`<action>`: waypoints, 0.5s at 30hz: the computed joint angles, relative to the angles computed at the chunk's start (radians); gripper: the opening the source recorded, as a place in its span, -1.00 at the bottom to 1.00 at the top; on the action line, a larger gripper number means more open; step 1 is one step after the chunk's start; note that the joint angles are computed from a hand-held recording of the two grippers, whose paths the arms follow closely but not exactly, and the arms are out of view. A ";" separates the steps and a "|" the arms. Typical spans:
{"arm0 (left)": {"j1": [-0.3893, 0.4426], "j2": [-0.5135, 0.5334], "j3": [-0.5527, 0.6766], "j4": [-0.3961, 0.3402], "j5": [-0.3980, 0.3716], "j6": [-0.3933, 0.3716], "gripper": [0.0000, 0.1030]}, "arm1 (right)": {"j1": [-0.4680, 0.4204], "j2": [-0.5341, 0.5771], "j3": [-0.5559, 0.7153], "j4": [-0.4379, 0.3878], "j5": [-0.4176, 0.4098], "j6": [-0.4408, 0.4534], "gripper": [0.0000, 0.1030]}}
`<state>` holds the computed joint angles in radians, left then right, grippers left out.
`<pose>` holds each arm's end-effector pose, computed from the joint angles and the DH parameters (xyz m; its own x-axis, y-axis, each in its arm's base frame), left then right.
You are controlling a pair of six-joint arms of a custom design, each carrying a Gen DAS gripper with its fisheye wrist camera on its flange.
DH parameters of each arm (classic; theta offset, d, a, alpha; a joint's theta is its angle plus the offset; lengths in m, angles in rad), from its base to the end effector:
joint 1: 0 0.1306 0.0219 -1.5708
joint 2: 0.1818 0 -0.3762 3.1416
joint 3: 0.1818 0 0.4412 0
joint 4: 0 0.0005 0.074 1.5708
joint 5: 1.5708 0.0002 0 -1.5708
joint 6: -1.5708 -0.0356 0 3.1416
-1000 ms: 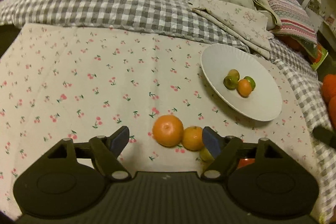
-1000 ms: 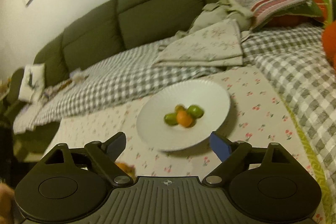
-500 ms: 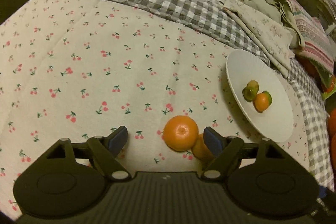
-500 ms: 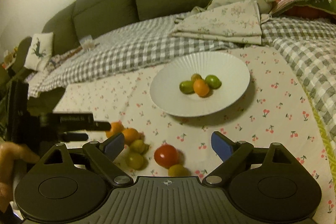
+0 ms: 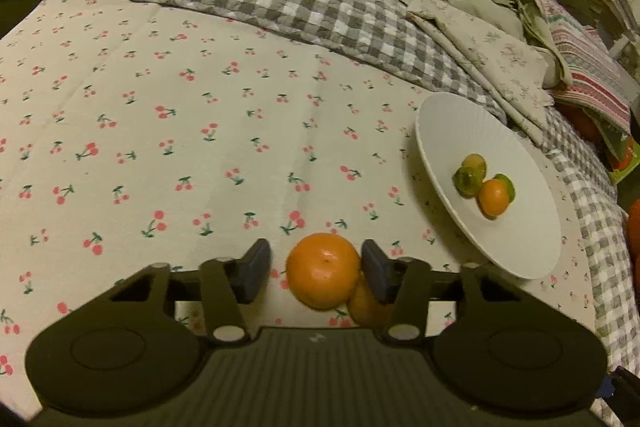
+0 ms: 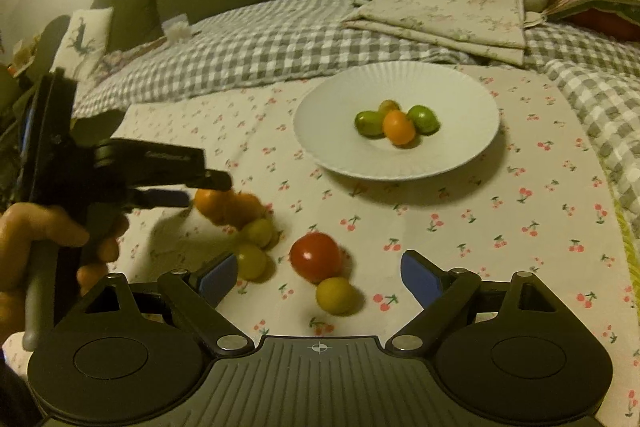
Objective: Organize fruits
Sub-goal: 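Move the left tool to a mandarin orange and close on it, then grasp a small yellow fruit with the right tool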
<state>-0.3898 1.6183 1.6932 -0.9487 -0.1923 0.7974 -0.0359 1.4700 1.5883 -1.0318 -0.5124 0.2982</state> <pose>0.5733 -0.2287 0.4463 -0.6812 -0.4795 -0.5533 -0.3262 0.8753 -0.3570 0.5547 -0.0030 0.4744 -0.6775 -0.2319 -0.6980 -0.4887 0.8512 0.1915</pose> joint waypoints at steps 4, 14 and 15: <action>-0.006 0.001 0.002 0.006 -0.009 -0.021 -0.24 | 0.002 -0.001 -0.004 0.004 0.002 0.005 0.68; -0.005 -0.011 0.012 -0.050 -0.012 0.028 -0.26 | 0.011 0.018 -0.003 -0.029 0.031 0.059 0.47; -0.004 -0.013 0.010 -0.050 -0.009 0.032 -0.26 | 0.016 0.021 -0.005 -0.034 0.040 0.073 0.42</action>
